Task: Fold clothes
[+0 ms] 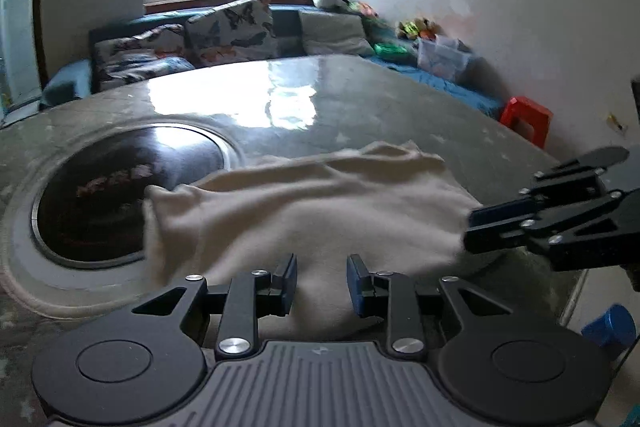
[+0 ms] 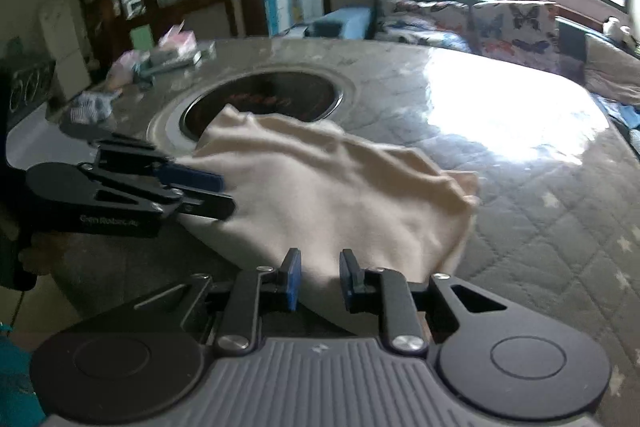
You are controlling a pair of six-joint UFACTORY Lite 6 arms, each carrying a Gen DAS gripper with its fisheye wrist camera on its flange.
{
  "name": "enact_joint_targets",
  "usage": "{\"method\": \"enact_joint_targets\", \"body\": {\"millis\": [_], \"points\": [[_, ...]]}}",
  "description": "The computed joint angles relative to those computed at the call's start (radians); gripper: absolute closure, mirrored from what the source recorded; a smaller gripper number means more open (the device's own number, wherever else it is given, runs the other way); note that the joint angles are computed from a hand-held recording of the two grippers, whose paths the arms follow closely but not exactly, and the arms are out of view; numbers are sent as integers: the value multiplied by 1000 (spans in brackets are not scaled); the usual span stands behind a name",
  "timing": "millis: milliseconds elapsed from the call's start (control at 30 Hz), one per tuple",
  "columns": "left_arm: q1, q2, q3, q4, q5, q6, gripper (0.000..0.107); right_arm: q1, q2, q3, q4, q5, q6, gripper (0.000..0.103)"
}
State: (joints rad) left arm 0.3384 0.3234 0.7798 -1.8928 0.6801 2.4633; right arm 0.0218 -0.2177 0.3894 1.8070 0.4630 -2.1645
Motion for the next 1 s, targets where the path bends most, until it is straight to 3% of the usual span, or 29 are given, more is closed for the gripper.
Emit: {"method": "enact_joint_targets", "body": {"millis": [300,500,667,833,1000], "points": [[86,74,61,67,-10,-108,76,-31,99,41,24,-17,-49,85],[103,36,29,159,-4,-198,74,-33,65,44,-166,-70,76,90],[121,18,51,251,10,-249,73,-97,11,34,-346,-22,195,90],[92,30,148,264,16,-294,70,-91,20,98,-299,7,188,89],[23,124,259,208,-66,-283,70,-30,229,257,-96,-30,81,89]]}}
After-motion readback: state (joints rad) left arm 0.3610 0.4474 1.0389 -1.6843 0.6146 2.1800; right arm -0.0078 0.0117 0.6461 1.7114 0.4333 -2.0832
